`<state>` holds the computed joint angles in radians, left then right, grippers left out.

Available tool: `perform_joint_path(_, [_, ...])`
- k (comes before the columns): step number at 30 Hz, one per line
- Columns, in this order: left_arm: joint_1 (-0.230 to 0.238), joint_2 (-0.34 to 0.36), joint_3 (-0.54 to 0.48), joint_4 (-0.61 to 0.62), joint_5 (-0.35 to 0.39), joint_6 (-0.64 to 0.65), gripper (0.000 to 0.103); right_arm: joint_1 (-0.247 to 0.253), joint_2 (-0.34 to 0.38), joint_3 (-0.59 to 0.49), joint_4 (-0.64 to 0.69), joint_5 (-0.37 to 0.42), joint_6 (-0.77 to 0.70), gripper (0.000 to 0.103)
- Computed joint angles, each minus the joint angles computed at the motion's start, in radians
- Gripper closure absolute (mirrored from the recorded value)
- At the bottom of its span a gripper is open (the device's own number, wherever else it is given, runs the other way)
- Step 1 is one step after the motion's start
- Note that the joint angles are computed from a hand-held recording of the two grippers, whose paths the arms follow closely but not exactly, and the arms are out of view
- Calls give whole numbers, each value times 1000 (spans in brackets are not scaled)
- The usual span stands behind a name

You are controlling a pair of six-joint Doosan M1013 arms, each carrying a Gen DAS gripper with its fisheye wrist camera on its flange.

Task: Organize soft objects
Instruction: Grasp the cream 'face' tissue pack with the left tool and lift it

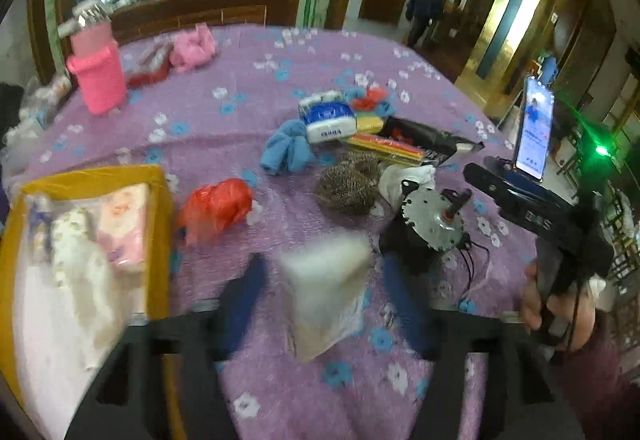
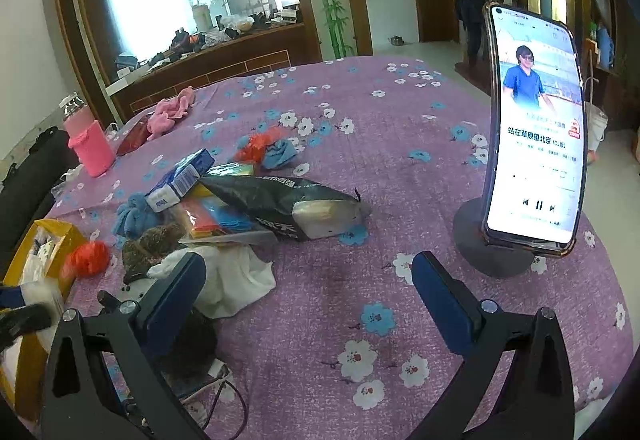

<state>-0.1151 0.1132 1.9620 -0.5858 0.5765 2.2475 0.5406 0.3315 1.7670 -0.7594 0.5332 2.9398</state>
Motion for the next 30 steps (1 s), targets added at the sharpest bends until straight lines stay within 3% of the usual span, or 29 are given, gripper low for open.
perform_joint_path(2, [-1,-17,21,15,-46,-1,24,1,-1,2,-5,3,8,0])
perform_joint_path(4, [2,-24,34,28,-44,-6,24,0,0,1,-7,8,10,0])
perform_joint_path(10, [-27,-26,72,184,-85,-175,24,-1,-5,8,-19,13,41,0])
perform_joint_path(15, [-47,-6,85,225,-80,-206,25,-2,-5,9,-15,12,34,0])
perform_joint_path(20, [-33,-28,108,199,-38,-161,24,-2,-6,8,-13,14,28,0])
perform_joint_path(23, [-23,-44,124,192,-24,-123,33,-1,-6,7,-13,14,27,0])
perform_joint_path(24, [-17,-44,123,169,-1,-84,55,-2,-5,8,-15,13,27,0])
perform_joint_path(25, [-10,-42,120,148,25,-55,58,-1,-5,8,-16,14,24,0])
perform_joint_path(30, [-1,-47,134,96,-2,-4,56,9,1,1,-35,42,29,0])
